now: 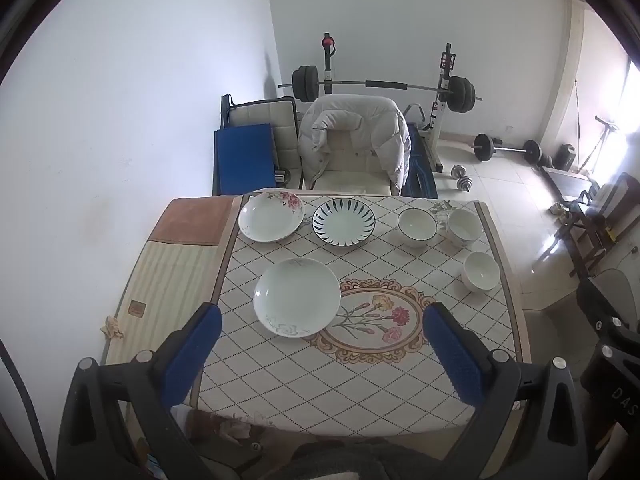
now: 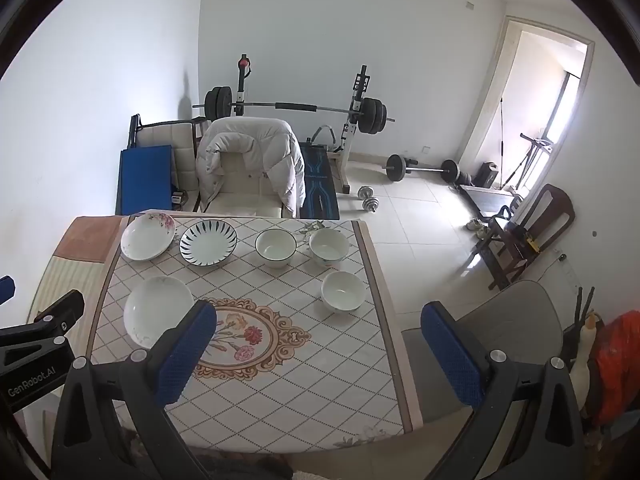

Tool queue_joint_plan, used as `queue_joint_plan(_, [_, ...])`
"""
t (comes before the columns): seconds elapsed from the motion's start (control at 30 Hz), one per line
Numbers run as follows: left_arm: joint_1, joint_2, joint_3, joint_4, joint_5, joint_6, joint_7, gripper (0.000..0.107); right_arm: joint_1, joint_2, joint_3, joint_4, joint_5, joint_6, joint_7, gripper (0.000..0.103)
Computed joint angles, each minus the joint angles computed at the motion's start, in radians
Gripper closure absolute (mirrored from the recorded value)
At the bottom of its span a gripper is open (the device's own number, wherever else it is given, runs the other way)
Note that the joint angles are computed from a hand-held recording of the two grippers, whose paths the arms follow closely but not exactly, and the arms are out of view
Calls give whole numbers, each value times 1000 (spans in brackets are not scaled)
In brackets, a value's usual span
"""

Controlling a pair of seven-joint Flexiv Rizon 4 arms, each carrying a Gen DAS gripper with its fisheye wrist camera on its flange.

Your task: Organize plates and bowls

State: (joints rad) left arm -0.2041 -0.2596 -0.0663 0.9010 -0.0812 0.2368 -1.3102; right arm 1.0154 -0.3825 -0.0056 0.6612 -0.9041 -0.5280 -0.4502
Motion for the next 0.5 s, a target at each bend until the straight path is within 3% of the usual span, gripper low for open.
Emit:
queue_joint_plan(0.3, [7, -20, -1, -43, -14, -17, -13, 4, 2, -10, -4, -22, 9, 1, -15, 0])
queue_joint_plan(0.5, [11, 15, 4, 33, -25, 31, -14, 4, 12, -42, -34, -86, 22, -20, -44, 0])
